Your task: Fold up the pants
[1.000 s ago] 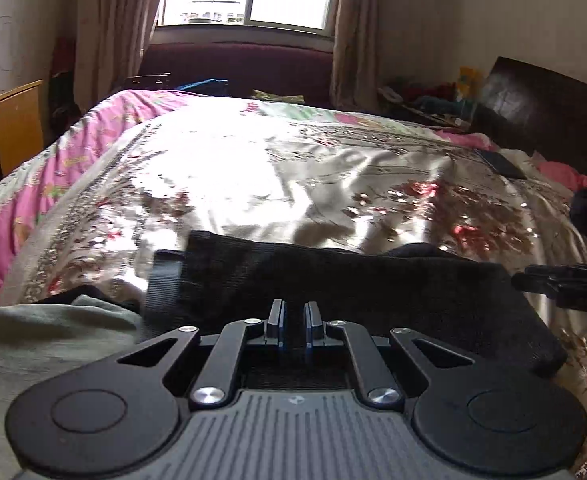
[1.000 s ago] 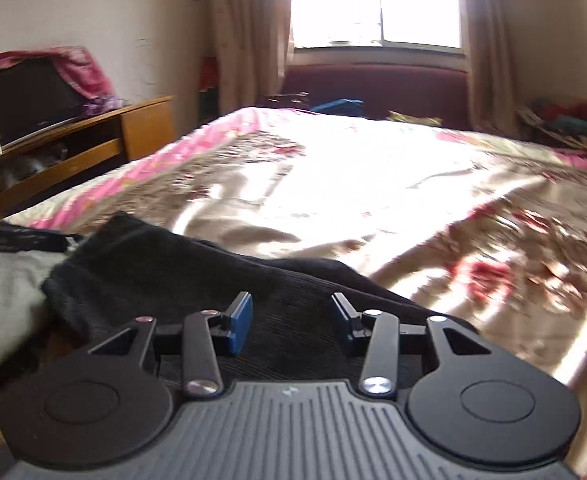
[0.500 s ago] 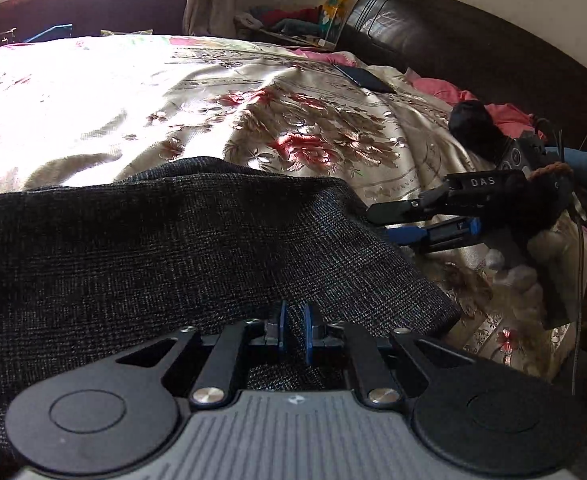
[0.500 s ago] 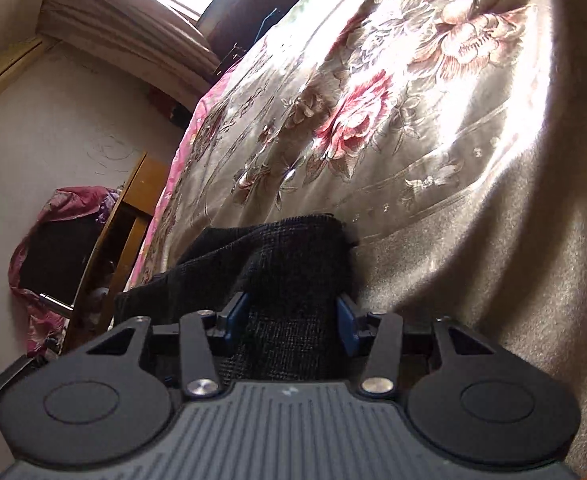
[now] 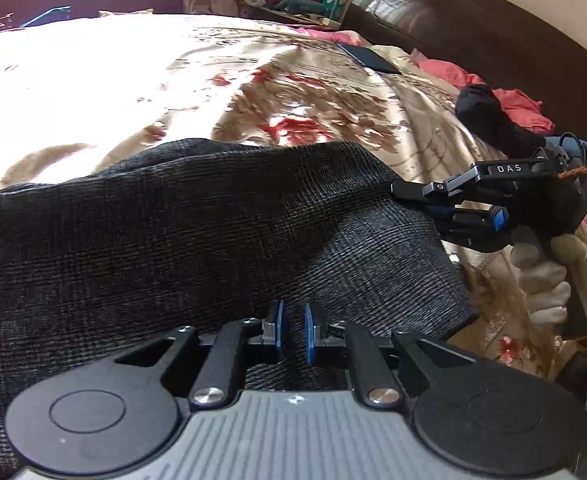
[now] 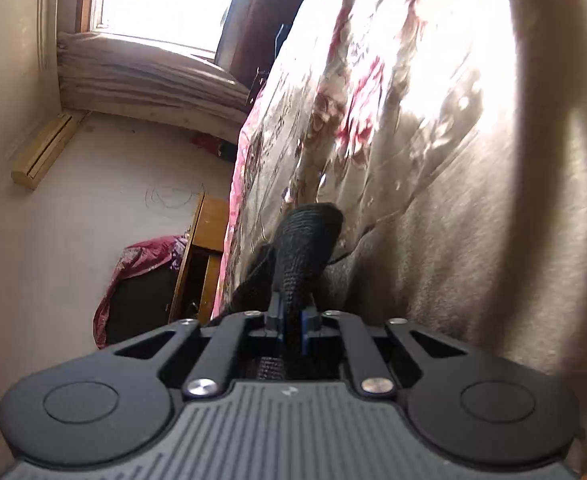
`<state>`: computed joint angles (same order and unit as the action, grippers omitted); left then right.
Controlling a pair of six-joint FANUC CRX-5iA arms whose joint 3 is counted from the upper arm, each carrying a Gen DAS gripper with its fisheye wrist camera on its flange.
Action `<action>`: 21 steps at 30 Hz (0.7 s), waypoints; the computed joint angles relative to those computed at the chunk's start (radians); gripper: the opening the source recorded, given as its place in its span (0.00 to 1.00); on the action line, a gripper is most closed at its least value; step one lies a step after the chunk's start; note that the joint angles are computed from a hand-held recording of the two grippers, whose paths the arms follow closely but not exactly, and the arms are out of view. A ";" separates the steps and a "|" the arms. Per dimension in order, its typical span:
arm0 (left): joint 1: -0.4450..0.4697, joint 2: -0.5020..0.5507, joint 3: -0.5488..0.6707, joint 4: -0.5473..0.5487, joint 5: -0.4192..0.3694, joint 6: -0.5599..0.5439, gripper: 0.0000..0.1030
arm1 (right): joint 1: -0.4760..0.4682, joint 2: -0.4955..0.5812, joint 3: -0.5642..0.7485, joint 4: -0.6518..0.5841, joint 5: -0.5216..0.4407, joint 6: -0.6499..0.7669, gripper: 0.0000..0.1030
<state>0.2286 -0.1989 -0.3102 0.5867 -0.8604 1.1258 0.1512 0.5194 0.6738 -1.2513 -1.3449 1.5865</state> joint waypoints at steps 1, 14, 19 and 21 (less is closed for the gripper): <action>-0.025 0.022 0.001 0.036 0.010 -0.016 0.23 | -0.007 -0.014 -0.007 0.022 0.003 0.008 0.06; -0.034 0.046 0.037 0.031 -0.026 -0.044 0.24 | -0.021 0.125 0.161 0.011 -0.177 -0.013 0.32; -0.029 0.029 -0.007 0.088 0.003 -0.097 0.24 | -0.003 0.230 0.378 0.068 -0.352 -0.034 0.29; -0.030 0.039 -0.014 0.106 0.004 -0.118 0.26 | 0.008 0.198 0.326 0.071 -0.303 -0.057 0.30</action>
